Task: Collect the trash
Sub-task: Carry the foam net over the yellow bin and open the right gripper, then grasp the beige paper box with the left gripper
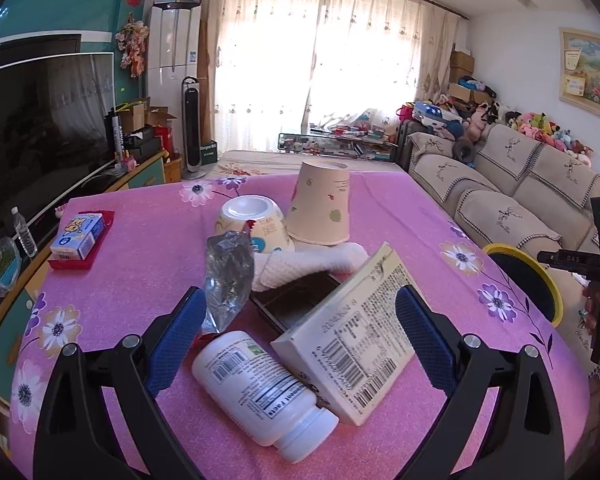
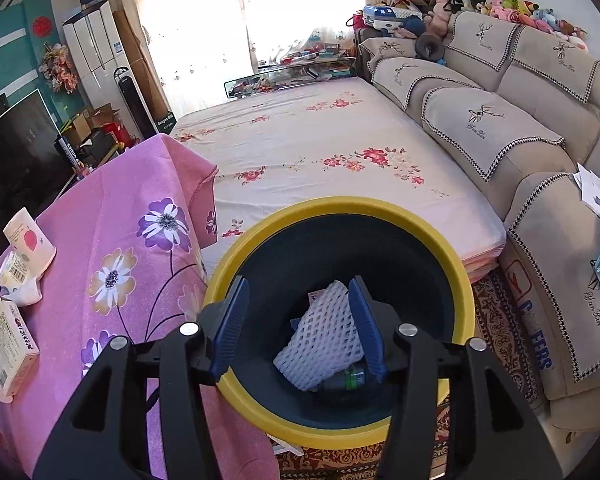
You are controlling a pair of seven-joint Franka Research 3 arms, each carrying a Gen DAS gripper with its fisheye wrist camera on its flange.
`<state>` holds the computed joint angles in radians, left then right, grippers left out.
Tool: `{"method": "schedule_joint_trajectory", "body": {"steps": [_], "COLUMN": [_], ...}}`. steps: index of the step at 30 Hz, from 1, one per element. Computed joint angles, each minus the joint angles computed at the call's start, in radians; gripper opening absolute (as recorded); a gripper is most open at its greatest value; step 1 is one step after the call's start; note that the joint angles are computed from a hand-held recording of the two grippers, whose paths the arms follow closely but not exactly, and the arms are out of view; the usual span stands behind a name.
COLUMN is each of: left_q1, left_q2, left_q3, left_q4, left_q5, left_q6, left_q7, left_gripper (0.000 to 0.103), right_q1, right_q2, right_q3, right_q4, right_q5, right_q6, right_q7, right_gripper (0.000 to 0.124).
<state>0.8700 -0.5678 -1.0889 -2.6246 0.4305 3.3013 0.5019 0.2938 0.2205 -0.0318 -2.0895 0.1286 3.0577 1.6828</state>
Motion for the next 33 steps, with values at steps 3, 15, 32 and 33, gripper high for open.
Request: {"method": "schedule_joint_trajectory", "body": {"steps": [3, 15, 32, 33], "left_q1": [-0.002, -0.140, -0.363, -0.376], "left_q2": [0.038, 0.248, 0.525, 0.533], "left_q3": [-0.012, 0.072, 0.230, 0.239], "left_q4": [0.025, 0.201, 0.355, 0.360], "left_q5": [0.030, 0.306, 0.551, 0.568], "left_q6": [0.004, -0.284, -0.578, -0.590], "left_q7": [0.051, 0.288, 0.345, 0.337], "left_gripper": [0.094, 0.094, 0.094, 0.094], "right_q1": [-0.030, -0.104, -0.106, -0.105], "right_q2": [-0.005, -0.032, -0.038, -0.038], "right_q3": [0.035, 0.130, 0.143, 0.141], "right_q4": [-0.003, -0.034, -0.034, -0.034], "right_q5": [0.045, 0.276, 0.428, 0.431], "right_q6": [-0.006, -0.007, -0.030, -0.031], "right_q7": [-0.044, -0.249, -0.391, -0.393], "right_gripper": [0.050, 0.051, 0.052, 0.052]}}
